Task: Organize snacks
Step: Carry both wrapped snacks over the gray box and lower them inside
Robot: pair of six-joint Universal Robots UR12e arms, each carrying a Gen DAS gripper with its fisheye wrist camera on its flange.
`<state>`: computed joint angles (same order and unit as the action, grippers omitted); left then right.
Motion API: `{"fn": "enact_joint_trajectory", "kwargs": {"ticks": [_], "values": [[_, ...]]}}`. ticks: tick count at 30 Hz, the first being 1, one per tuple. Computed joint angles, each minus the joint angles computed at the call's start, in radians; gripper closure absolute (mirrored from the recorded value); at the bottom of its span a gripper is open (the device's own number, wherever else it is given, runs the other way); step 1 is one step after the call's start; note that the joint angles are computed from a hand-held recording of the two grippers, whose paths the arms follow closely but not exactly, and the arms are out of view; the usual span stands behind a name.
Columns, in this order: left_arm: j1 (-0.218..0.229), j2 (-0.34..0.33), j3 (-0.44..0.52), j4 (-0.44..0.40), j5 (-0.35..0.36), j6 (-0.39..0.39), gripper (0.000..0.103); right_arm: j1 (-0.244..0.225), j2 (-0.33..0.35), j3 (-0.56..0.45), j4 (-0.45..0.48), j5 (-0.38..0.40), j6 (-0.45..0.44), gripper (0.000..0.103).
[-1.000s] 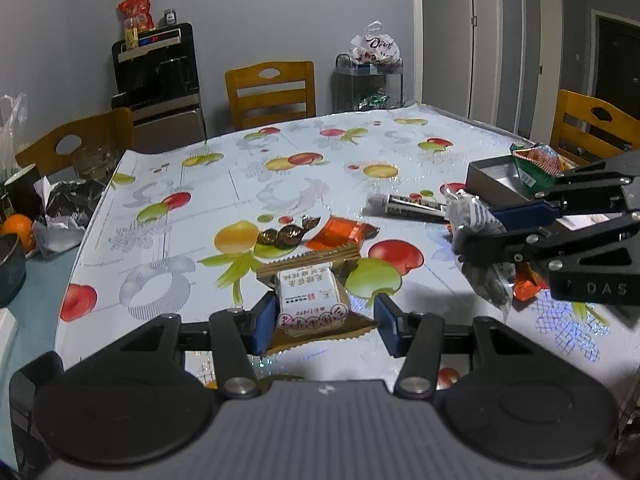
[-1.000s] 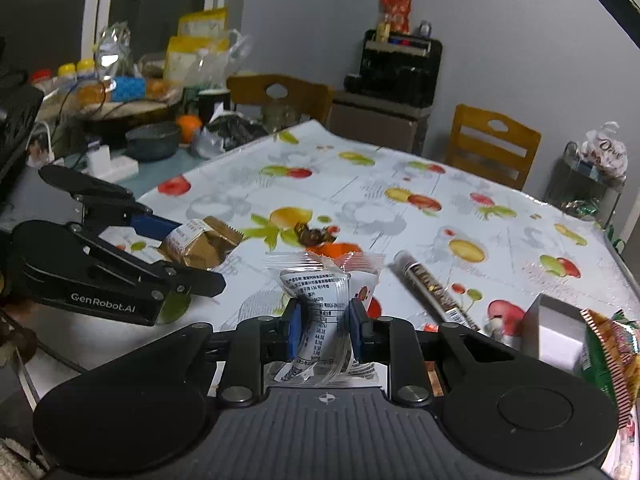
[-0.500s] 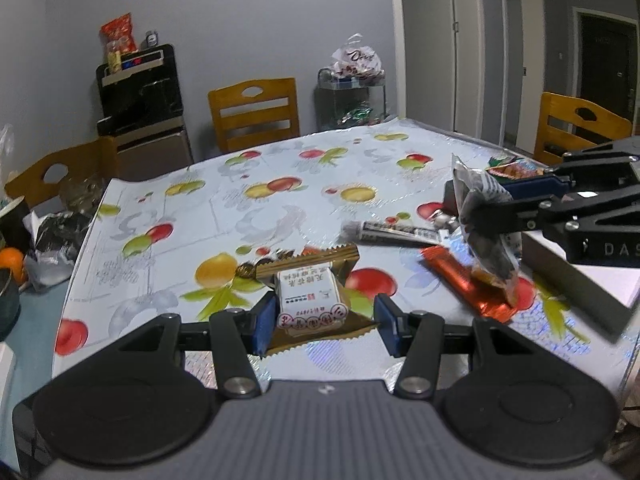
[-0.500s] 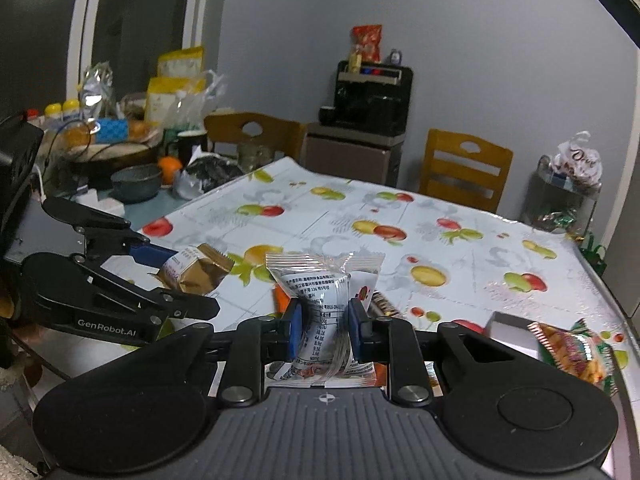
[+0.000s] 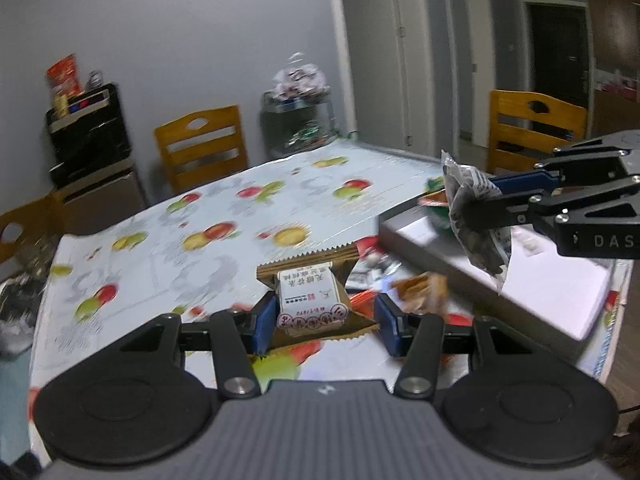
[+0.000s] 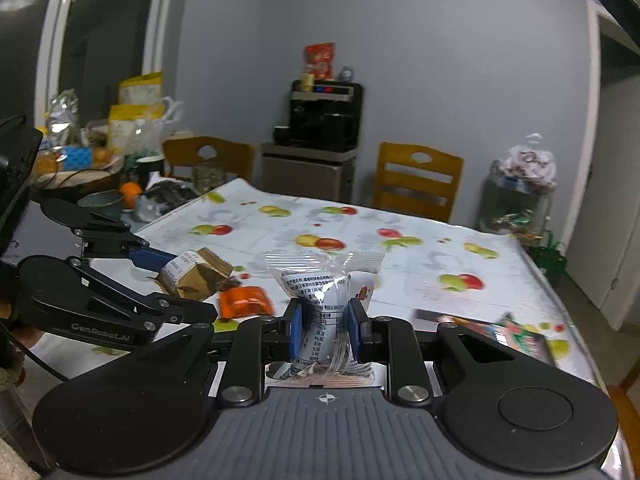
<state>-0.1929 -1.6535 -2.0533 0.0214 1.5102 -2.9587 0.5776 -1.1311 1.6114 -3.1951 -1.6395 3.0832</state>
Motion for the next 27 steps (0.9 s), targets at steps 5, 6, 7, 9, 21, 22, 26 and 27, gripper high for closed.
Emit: {"fn": "enact_joint_trajectory", "kwargs": {"ticks": [5,6,7,9,21,22,26,27], "values": [[-0.032,-0.030,0.046,-0.012,-0.039,0.028,0.053,-0.014,-0.034,0.048,-0.014,-0.065,0.026,0.078],[-0.038,-0.036,0.055,-0.014,-0.046,0.033,0.053,-0.016,-0.041,0.059,-0.017,-0.080,0.032,0.078],[-0.045,-0.043,0.065,-0.014,-0.057,0.041,0.053,-0.019,-0.047,0.069,-0.021,-0.095,0.039,0.078],[-0.059,-0.057,0.083,-0.017,-0.070,0.052,0.053,-0.024,-0.058,0.087,-0.023,-0.119,0.051,0.079],[-0.133,-0.149,0.179,-0.078,-0.159,0.124,0.053,-0.052,-0.113,0.189,0.010,-0.220,0.141,0.079],[-0.139,-0.157,0.185,-0.083,-0.161,0.131,0.053,-0.054,-0.116,0.195,0.015,-0.223,0.146,0.079],[-0.154,-0.182,0.206,-0.106,-0.174,0.138,0.053,-0.061,-0.132,0.216,0.043,-0.230,0.157,0.079],[-0.156,-0.188,0.211,-0.110,-0.180,0.139,0.053,-0.062,-0.135,0.219,0.049,-0.233,0.156,0.079]]}}
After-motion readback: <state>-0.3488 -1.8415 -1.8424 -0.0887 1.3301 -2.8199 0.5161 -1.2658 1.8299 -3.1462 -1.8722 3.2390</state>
